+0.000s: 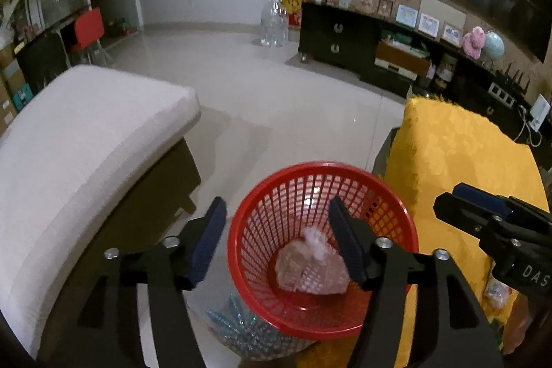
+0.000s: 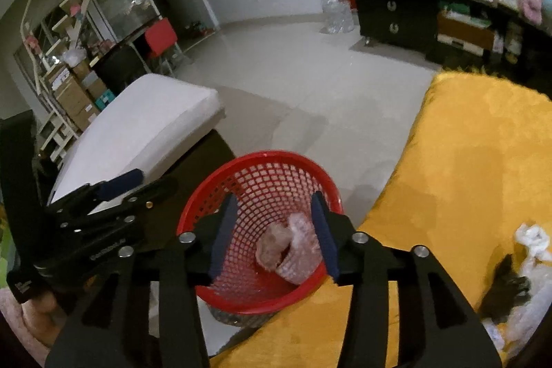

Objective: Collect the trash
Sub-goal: 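Grasp the cat-printed snack bag with the left tool while the right tool grasps the black wrapper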

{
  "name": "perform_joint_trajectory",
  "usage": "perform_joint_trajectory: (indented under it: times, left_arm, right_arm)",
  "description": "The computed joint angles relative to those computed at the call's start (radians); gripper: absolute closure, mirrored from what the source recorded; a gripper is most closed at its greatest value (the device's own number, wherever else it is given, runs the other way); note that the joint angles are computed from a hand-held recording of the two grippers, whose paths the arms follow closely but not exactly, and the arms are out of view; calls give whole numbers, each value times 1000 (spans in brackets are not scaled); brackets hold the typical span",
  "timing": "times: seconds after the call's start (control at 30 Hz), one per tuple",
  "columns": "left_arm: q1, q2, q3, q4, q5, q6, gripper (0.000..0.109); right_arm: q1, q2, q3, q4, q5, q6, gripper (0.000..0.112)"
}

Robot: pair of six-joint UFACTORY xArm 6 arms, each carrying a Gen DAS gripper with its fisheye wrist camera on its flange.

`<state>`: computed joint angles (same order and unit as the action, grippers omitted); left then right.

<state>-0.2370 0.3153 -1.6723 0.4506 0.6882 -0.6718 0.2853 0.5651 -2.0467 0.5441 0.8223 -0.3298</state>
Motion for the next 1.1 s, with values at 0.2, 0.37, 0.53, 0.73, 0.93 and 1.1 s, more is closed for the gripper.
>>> perform_joint_trajectory:
  times: [0.2, 0.37, 0.53, 0.73, 0.93, 1.1]
  left_arm:
    - [-16, -52, 33, 125, -63, -108, 23]
    - [-41, -74, 37, 197, -82, -160, 17]
    - [-61, -99, 58, 252, -123, -195, 14]
    - [-54, -132, 106, 228, -213, -229, 14]
    - [-49, -165, 170, 226, -348, -285, 13]
    - [-83, -127, 125, 189, -310, -239, 13]
  right_arm:
    - [8, -96, 137, -31, -167, -34, 46]
    - [11, -193, 292, -120, -385, 27, 25]
    - [-14, -269, 407, -229, -504, 119, 16]
    - [-38, -369, 528, -388, -611, 204, 16]
    - [-90, -468, 635, -441, -667, 202, 16]
    - [-164, -513, 677, -456, -622, 270, 16]
